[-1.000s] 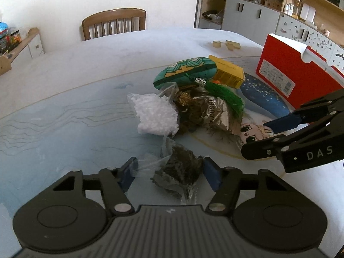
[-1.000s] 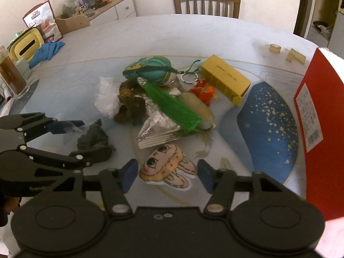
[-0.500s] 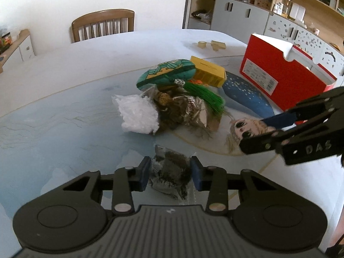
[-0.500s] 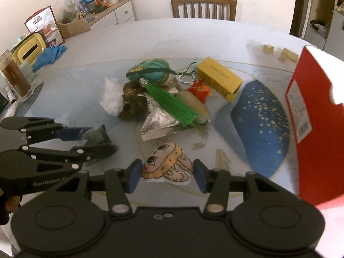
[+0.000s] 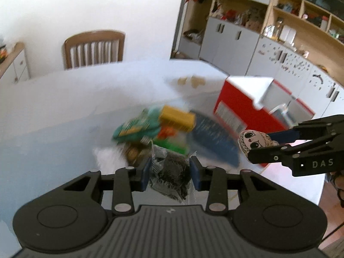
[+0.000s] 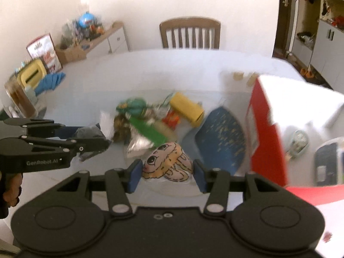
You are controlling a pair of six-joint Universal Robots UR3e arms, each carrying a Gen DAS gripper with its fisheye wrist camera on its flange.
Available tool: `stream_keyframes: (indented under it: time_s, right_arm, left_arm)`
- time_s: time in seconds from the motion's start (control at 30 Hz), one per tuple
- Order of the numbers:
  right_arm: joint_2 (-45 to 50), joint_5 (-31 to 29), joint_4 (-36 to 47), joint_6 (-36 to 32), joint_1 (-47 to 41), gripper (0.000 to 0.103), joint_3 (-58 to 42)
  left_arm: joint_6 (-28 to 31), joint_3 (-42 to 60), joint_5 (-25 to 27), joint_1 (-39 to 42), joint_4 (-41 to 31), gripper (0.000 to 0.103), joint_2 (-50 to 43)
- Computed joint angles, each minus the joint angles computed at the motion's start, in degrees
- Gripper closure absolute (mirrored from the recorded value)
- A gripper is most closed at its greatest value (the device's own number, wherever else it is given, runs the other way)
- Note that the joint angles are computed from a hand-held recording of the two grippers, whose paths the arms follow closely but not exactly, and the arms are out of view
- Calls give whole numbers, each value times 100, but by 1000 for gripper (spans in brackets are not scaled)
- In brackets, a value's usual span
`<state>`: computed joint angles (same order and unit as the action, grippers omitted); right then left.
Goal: Organize objects
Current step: 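Carry the dark packet and cartoon card with both tools into the shoebox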
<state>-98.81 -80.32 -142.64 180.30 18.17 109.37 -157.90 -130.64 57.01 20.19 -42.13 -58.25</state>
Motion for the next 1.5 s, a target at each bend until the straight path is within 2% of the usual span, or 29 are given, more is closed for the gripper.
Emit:
stream_keyframes:
  time_s: [0.23,0.37,0.67,0.83,1.07,1.23,1.5]
  right_arm:
    - [-696,424,380,-480,-870,54,78]
    - [-1057,767,617,-990,-1542,54,175]
    - [-1502,1737,1299,-2149,-3247,54,251]
    - [-1568,2217,1685,-2924,-4185,54,206]
    - [-1311,2671,1908,-3618,-5066,54,100]
    - [-814,2693,1754,-3852,-5291,54,-95]
    - [231,2516,1505,-3839,-5186,54,-633]
  left_arm:
    - [-889,994,574,-1294,846,66,-1066]
    - [-1278,1630,1228,-2125,1389,66,-1902]
    - [-2035,3428,2167,-3391,1595,66,-3630]
    - [-2286,4578,2569,-3926,1366,66,-4539]
    - [-2409,6296,2975,-4508,857,66,-5805]
    - [-2487,7561,3102,-4786,278,66,-6699]
    - [-2822,9626,3160,-5105,-960,65,-8080]
